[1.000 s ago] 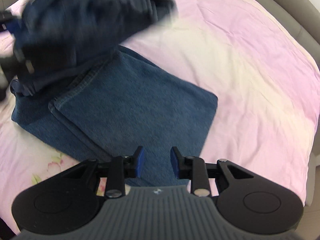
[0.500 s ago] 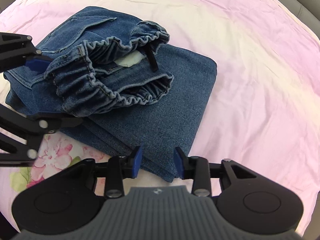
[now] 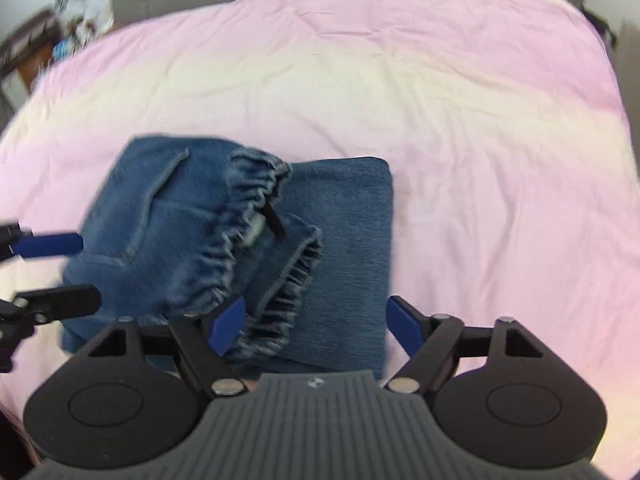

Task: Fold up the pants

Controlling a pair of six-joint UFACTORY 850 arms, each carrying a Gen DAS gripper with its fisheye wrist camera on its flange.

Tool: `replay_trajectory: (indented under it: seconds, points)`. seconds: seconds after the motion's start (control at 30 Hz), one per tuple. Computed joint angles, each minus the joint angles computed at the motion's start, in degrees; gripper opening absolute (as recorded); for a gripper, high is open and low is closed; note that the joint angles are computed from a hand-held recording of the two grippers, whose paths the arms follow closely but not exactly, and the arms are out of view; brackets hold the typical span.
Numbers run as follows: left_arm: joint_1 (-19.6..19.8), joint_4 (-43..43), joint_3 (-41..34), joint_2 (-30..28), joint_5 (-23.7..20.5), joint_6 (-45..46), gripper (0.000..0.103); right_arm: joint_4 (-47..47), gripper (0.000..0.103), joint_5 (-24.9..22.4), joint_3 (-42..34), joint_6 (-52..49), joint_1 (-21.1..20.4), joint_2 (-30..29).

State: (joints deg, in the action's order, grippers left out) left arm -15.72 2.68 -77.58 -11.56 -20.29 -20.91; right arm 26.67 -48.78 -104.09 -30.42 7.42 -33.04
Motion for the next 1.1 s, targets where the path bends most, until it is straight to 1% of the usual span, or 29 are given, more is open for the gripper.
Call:
replay_trajectory:
  seconds: [0.07, 0.13, 0.2, 0.3, 0.4, 0.47, 0.6, 0.67, 0.7, 0.73, 0.77, 0.8, 0.83, 0.9, 0.93, 1.03, 1.1]
  points:
    - [1.5, 2.0, 1.3, 1.0, -0.2, -3.1, 0.08, 4.9, 0.083, -1.5, -0.8, 2.7, -0.2, -0.9]
    - [2.9, 4.1, 2.2, 1.5, -0.4, -6.6, 0.08, 8.3, 0.089, -2.0, -1.1, 5.2, 0.3, -1.8]
    - [4.3, 3.1, 3.1, 1.9, -0.9, -6.6, 0.078, 9.9, 0.089, -2.2, -1.5, 7.4, 0.7, -2.7]
    - [6.0, -1.4, 4.8, 2.8, -1.0, -3.6, 0.077, 8.0, 0.089, -2.5, -3.3, 11.5, 1.3, -4.8]
    - [7.2, -2.4, 6.3, 3.3, -0.8, -3.7, 0.076, 7.7, 0.089, -2.1, -5.2, 14.7, 1.4, -7.2]
    - [8.2, -5.2, 7.3, 3.6, -0.3, -1.8, 0.076, 9.7, 0.088, -4.1, -8.0, 15.3, 1.1, -9.8]
    - [9.5, -10.5, 8.6, 3.7, 0.5, 2.4, 0.075, 10.7, 0.08, -6.4, -12.8, 17.4, 1.5, -13.9]
    - [9.8, -12.5, 9.0, 3.8, 0.6, 4.9, 0.075, 9.6, 0.078, -6.5, -14.4, 18.0, 2.2, -15.1]
    - [9.9, -13.4, 9.1, 3.9, 0.7, 6.2, 0.075, 8.4, 0.071, -6.1, -15.0, 17.5, 2.7, -15.4]
    - [10.0, -13.8, 9.2, 3.9, 0.7, 6.9, 0.075, 8.0, 0.05, -5.7, -15.2, 16.2, 3.2, -15.5]
    - [10.1, -14.2, 9.1, 3.9, 0.5, 7.3, 0.075, 8.3, 0.04, -6.3, -16.2, 14.7, 3.5, -16.0]
    - [10.2, -14.7, 9.1, 3.9, 0.4, 7.9, 0.075, 6.2, 0.038, -6.0, -17.0, 14.6, 4.2, -16.0]
    - [10.2, -14.7, 9.0, 3.8, 0.3, 8.0, 0.075, 4.7, 0.03, -6.1, -17.7, 13.7, 4.8, -16.0]
    - [10.2, -14.3, 8.9, 3.7, 0.2, 7.6, 0.073, 2.9, 0.018, -5.4, -18.6, 11.6, 5.6, -15.3]
    - [10.2, -14.0, 8.8, 3.8, 0.3, 7.1, 0.073, 2.8, 0.015, -5.7, -19.5, 10.8, 5.8, -15.2]
    - [9.9, -13.5, 9.3, 4.4, 1.4, 5.7, 0.072, 5.8, 0.013, -5.4, -21.0, 5.3, 6.1, -13.7]
    - [9.9, -14.2, 9.7, 5.1, 2.3, 5.5, 0.07, 8.1, 0.01, -6.4, -25.2, 3.6, 6.0, -14.5]
